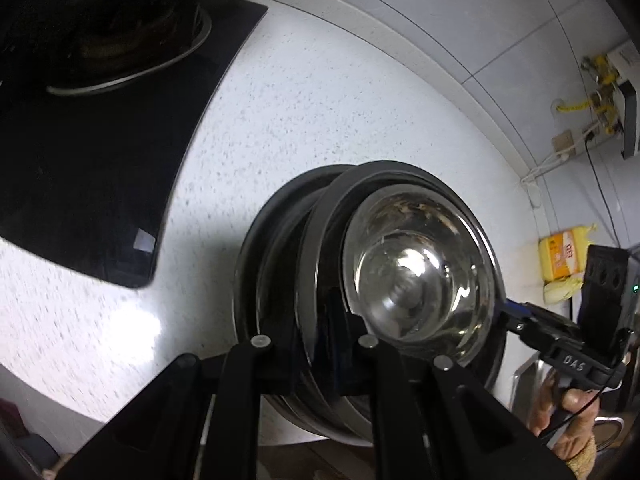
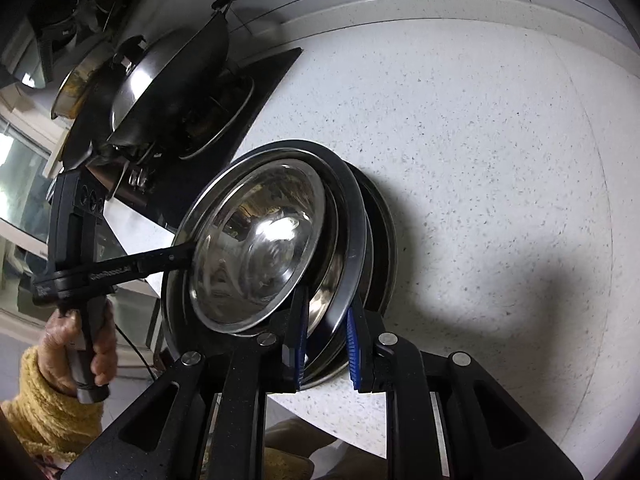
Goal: Organize plates and bowls
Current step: 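Carry the nested bowls over the steel plate stack and lower them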
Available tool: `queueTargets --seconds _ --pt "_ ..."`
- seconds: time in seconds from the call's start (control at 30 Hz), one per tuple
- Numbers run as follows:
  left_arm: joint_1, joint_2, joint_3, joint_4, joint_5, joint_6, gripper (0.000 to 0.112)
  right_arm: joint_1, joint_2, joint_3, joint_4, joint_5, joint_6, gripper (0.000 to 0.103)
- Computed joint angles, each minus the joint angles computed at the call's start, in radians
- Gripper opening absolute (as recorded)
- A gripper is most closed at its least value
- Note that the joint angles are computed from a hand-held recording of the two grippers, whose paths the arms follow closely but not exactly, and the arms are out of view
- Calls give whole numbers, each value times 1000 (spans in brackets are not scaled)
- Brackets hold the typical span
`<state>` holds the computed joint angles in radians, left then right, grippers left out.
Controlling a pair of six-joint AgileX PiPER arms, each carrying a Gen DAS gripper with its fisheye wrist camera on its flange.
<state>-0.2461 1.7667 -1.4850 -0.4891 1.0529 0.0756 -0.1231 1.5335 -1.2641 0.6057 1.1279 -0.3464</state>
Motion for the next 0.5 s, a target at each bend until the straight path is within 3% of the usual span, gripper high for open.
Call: queueTargets --seconds 0.23,0.5 --pt "-43 -12 -37 65 -34 11 13 26 -69 45 -52 -61 90 17" --pt "-8 -96 17 18 -51 117 13 100 -156 84 -173 -155 275 25"
